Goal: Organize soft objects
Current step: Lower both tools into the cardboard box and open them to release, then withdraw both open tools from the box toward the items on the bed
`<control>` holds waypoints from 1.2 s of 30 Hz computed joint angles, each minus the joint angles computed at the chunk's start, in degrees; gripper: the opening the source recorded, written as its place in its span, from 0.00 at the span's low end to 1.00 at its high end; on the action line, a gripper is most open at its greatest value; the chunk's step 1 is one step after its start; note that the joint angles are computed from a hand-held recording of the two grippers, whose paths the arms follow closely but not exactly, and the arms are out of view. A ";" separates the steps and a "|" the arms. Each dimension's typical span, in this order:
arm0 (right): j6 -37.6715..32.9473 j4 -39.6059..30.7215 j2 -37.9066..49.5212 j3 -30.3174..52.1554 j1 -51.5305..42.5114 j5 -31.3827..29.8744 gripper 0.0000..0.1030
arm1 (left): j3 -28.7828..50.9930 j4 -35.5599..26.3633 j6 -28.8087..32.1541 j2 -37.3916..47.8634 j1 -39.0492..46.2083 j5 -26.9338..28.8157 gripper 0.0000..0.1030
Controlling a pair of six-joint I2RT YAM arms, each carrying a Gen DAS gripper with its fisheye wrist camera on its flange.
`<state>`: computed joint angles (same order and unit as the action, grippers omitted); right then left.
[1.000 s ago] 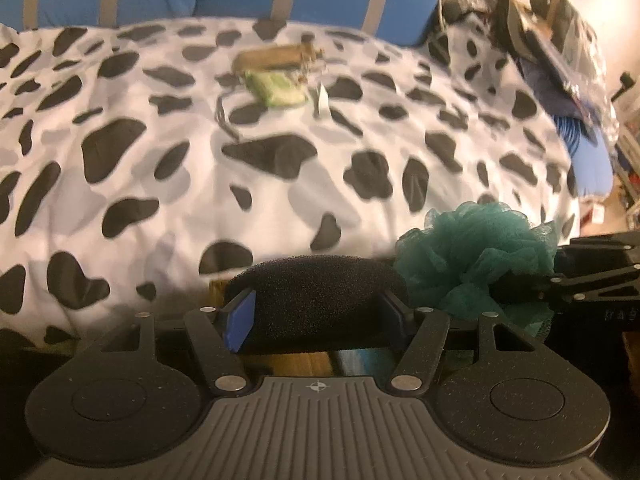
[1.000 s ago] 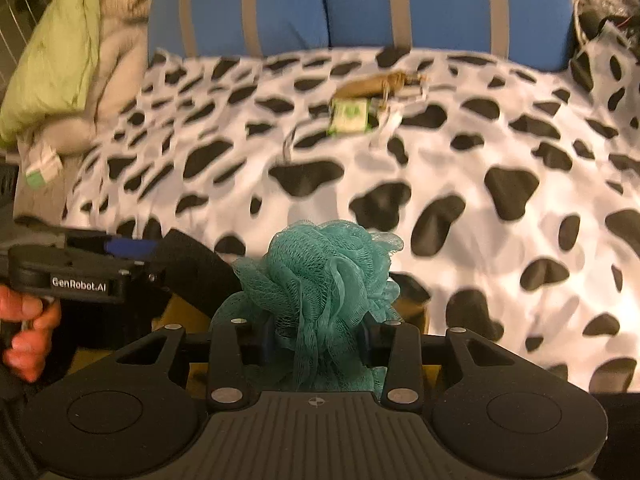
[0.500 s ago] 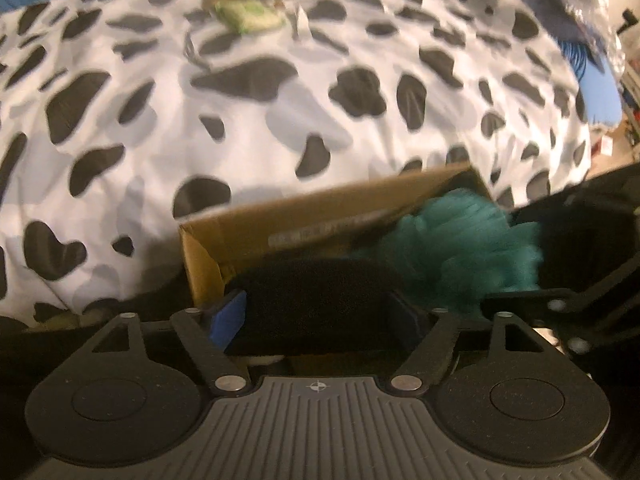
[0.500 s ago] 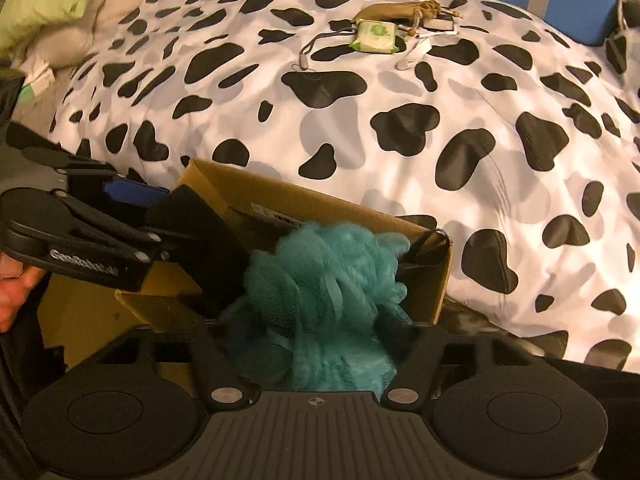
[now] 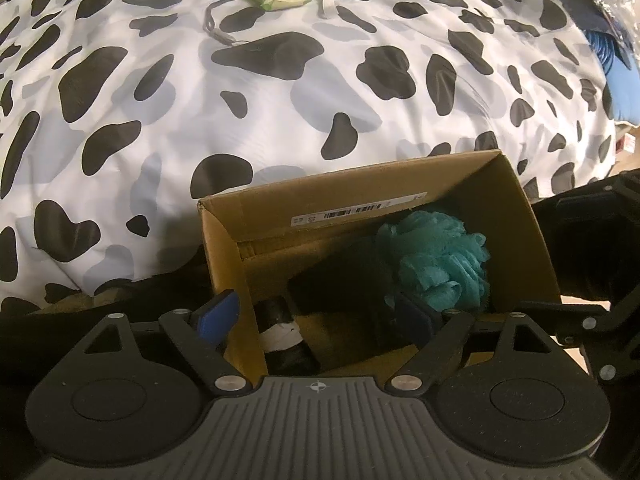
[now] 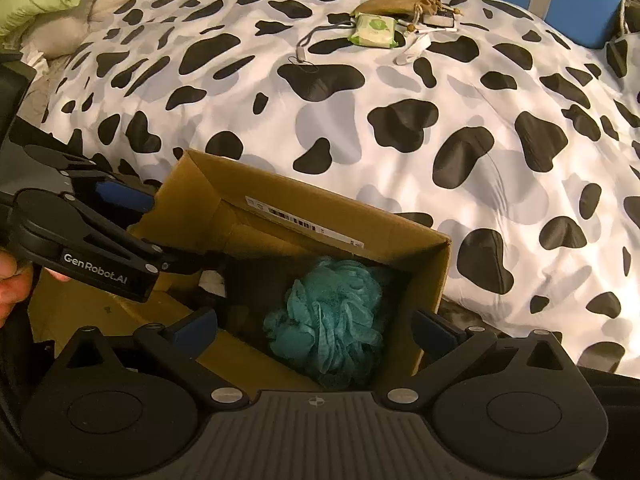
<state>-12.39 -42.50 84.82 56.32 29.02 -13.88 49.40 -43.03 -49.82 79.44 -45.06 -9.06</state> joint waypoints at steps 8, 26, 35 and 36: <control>1.63 0.11 0.77 0.27 -0.13 1.85 1.00 | 0.00 0.10 -0.78 -0.49 0.08 -1.09 0.83; 3.44 1.60 0.45 0.00 -0.80 2.82 1.00 | 0.06 0.21 -1.58 -1.67 0.07 -4.29 0.83; 4.94 3.69 -0.56 -0.48 -1.35 2.91 1.00 | 0.33 1.32 -1.25 -2.80 -1.23 -8.98 0.83; 5.26 3.98 -0.62 -0.46 -1.39 2.93 1.00 | 0.38 1.53 -1.06 -2.87 -1.37 -9.49 0.83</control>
<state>-7.13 -38.51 84.20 55.85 27.62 -10.95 49.78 -41.50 -50.89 76.57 -46.43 -18.56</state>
